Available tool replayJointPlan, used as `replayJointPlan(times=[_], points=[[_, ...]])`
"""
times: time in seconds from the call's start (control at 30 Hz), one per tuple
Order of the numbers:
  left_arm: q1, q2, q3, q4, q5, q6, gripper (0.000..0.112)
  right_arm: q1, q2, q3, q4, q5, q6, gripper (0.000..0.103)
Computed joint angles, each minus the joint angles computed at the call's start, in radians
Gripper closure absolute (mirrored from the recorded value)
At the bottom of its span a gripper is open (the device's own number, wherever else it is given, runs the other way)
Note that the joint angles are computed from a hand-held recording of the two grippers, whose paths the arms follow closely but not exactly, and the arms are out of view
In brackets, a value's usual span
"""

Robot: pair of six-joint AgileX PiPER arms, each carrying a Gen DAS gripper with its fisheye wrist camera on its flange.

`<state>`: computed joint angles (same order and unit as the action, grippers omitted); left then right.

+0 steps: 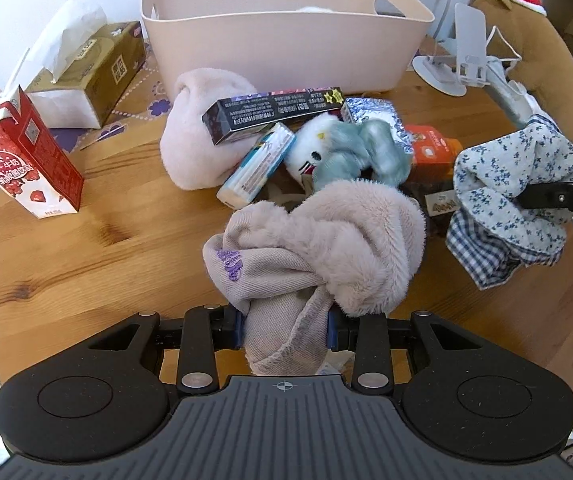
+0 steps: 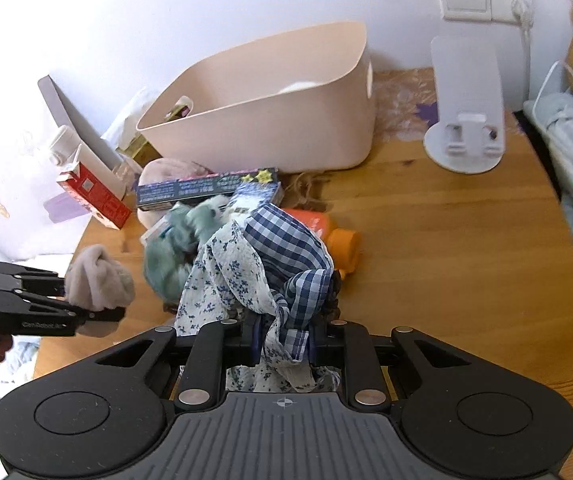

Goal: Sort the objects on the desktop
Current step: 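Grasp the blue floral cloth with the right gripper while the left holds the towel, then carry the towel and floral cloth to the beige bin and release both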

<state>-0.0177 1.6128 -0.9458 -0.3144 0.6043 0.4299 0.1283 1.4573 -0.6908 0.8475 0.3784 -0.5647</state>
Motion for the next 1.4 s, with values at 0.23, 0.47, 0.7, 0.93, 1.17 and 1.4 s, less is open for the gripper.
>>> replayJointPlan(times=[0.23,0.47,0.7,0.93,1.17,1.4], points=[[-0.027,-0.019,0.017,0.018,-0.005,-0.039,0.077,0.009,0.023,0.025,-0.219,-0.013,0.095,0.083],[-0.039,-0.033,0.032,0.026,-0.006,-0.049,0.077,0.082,0.043,0.092,-0.470,-0.117,0.337,0.058],[-0.039,-0.043,0.036,0.025,-0.007,-0.054,0.077,0.135,0.026,0.093,-0.772,-0.123,0.613,0.066],[-0.051,-0.066,0.044,0.040,-0.022,-0.074,0.077,0.160,-0.027,0.096,-0.844,-0.101,0.636,0.088],[-0.046,-0.084,0.023,0.019,-0.013,-0.058,0.077,0.102,-0.145,0.089,-0.705,-0.062,0.456,0.089],[-0.037,-0.094,-0.011,-0.010,0.001,-0.034,0.077,0.031,-0.191,0.027,-0.591,-0.025,0.327,0.089]])
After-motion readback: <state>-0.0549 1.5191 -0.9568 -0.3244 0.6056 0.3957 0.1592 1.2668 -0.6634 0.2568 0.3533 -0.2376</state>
